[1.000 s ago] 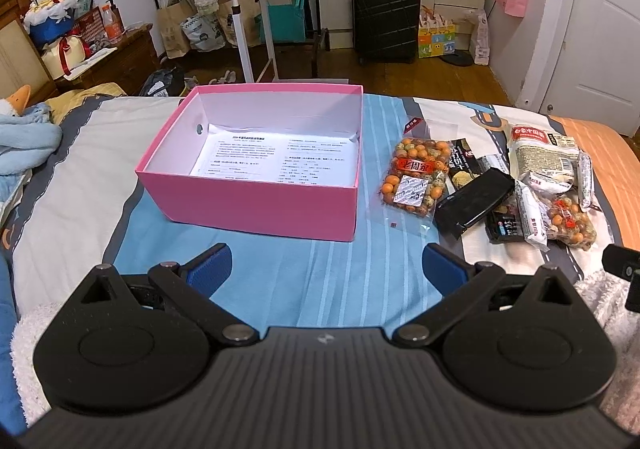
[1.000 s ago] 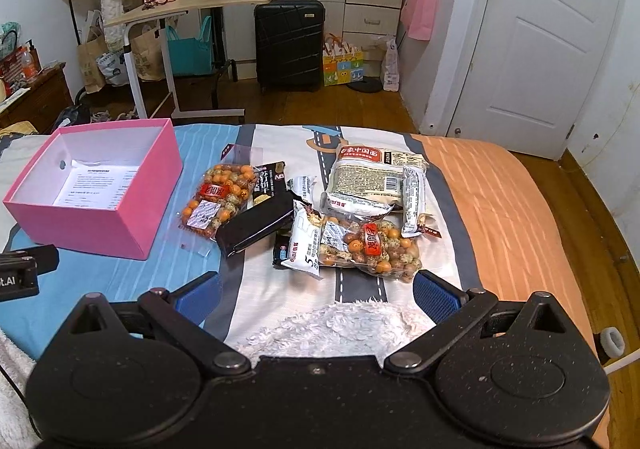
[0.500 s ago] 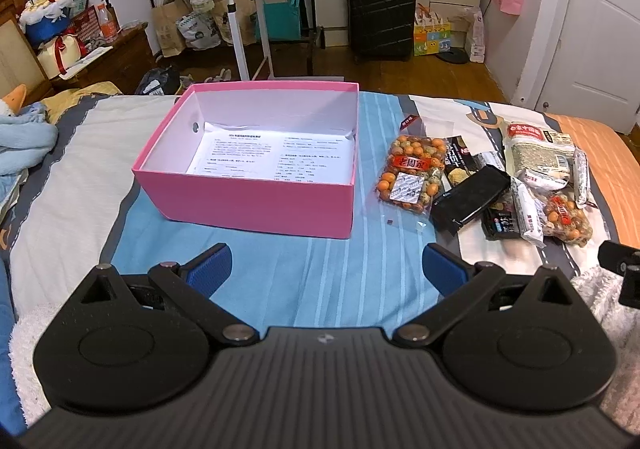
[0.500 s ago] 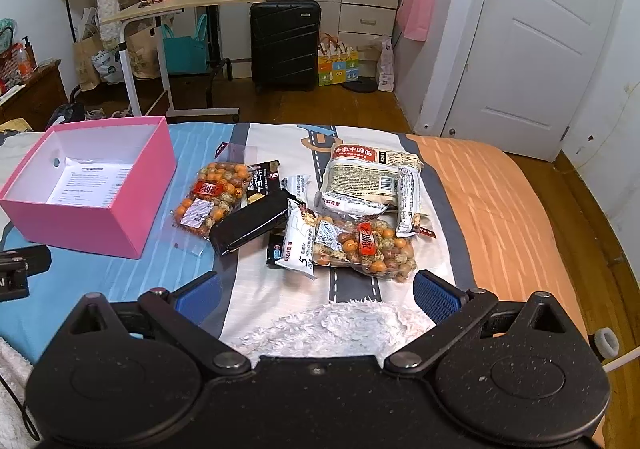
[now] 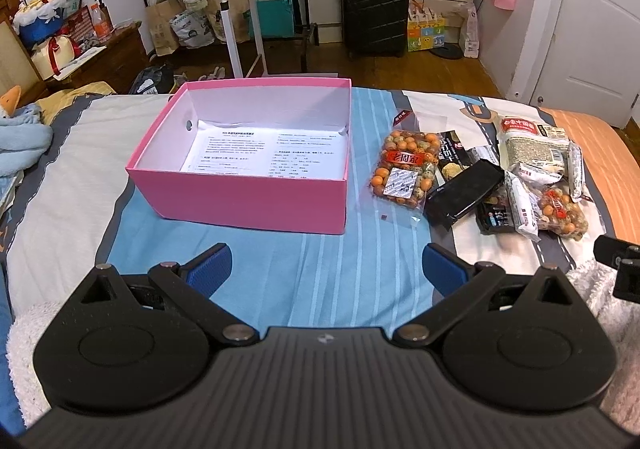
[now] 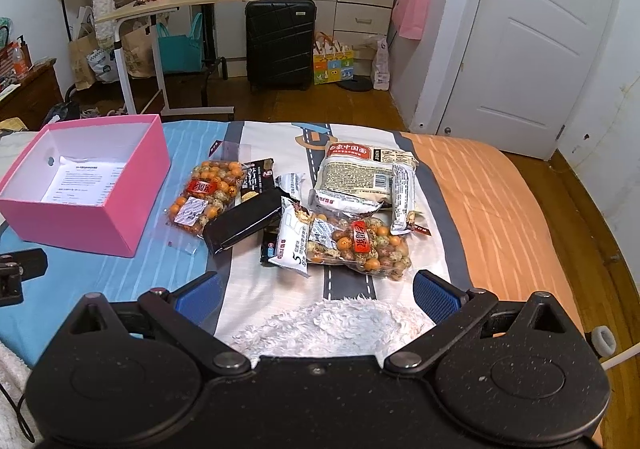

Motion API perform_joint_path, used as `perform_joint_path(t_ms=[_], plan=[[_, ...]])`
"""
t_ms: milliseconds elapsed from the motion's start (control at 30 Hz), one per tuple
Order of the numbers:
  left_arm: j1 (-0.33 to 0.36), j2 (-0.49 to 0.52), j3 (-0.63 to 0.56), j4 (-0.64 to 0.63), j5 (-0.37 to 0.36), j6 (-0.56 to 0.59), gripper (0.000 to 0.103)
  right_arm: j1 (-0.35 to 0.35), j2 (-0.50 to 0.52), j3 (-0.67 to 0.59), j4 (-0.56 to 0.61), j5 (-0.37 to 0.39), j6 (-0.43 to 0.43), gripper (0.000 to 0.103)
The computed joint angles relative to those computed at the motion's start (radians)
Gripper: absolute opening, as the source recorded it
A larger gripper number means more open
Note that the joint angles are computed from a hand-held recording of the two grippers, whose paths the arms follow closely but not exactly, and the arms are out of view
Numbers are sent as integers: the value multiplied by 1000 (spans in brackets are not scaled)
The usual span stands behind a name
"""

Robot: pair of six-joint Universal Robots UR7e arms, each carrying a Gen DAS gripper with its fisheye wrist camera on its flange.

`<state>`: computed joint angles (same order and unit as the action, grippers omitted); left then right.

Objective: Organize snacks

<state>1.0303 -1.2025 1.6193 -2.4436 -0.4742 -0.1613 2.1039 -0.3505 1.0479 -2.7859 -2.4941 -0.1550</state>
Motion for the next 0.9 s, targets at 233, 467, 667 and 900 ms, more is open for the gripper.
perform_joint_path(t_ms=[233, 467, 667, 900], plan=[[-1, -1, -1, 12, -8, -9, 103, 0, 0, 0, 0, 0, 2, 103], [-1, -3, 4, 5, -12, -1, 103, -7, -6, 15, -9, 0, 6, 103], [5, -21, 7, -20, -87, 27, 100, -13, -28, 48, -61, 42, -55, 103], [-1, -4, -34, -21, -144, 49, 97, -56, -97, 137, -236, 165, -211, 103]])
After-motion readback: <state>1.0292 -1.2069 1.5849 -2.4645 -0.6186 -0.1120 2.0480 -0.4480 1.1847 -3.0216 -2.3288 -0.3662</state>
